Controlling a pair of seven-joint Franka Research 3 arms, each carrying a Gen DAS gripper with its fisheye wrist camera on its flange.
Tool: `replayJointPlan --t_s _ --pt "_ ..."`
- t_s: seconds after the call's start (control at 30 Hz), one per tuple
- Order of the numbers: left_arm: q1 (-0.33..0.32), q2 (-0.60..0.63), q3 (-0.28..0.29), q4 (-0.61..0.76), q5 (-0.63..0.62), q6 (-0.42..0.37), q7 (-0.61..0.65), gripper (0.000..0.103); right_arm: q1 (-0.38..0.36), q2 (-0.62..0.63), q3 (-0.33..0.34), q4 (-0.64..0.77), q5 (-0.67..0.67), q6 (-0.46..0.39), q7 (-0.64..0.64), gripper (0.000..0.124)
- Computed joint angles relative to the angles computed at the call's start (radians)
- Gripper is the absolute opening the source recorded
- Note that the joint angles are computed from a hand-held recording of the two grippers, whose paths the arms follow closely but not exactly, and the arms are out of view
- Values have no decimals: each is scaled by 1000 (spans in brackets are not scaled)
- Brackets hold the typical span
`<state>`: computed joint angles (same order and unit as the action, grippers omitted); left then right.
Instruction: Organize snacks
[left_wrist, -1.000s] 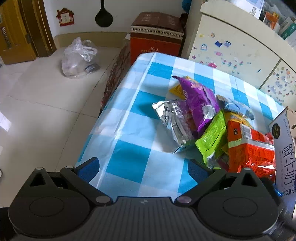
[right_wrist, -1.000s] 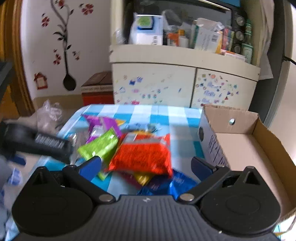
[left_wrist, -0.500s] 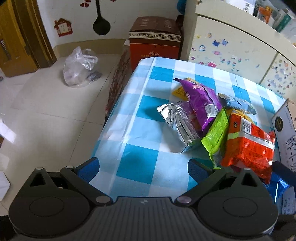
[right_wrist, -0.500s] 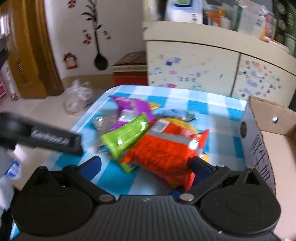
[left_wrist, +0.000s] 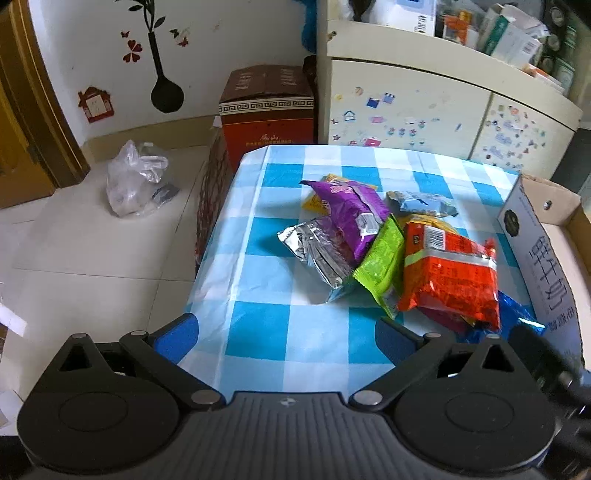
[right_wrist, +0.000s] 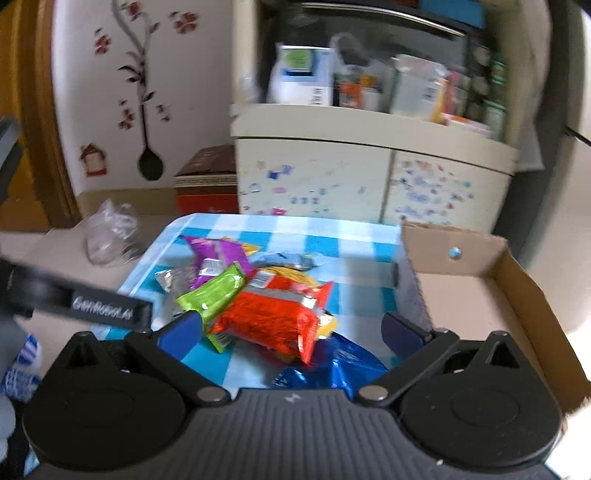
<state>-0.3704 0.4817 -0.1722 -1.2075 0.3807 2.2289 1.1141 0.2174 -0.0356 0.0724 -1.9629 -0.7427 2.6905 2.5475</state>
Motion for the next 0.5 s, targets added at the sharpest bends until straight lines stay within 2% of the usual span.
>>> replayJointPlan --t_s 0.07,0.2,0.37,0.5 --pt "4 -13 -5 -18 -8 3 5 103 1 -7 1 7 25 -38 -14 102" --pt "8 -45 -13 -63 -16 17 8 103 -2 -36 14 0 -17 -84 33 102" --pt "9 -75 -22 -106 -20 36 9 103 -16 -60 27 -15 11 -105 70 102" --pt "12 -79 -26 -112 -28 37 18 103 -14 -42 42 6 -48 -167 125 102"
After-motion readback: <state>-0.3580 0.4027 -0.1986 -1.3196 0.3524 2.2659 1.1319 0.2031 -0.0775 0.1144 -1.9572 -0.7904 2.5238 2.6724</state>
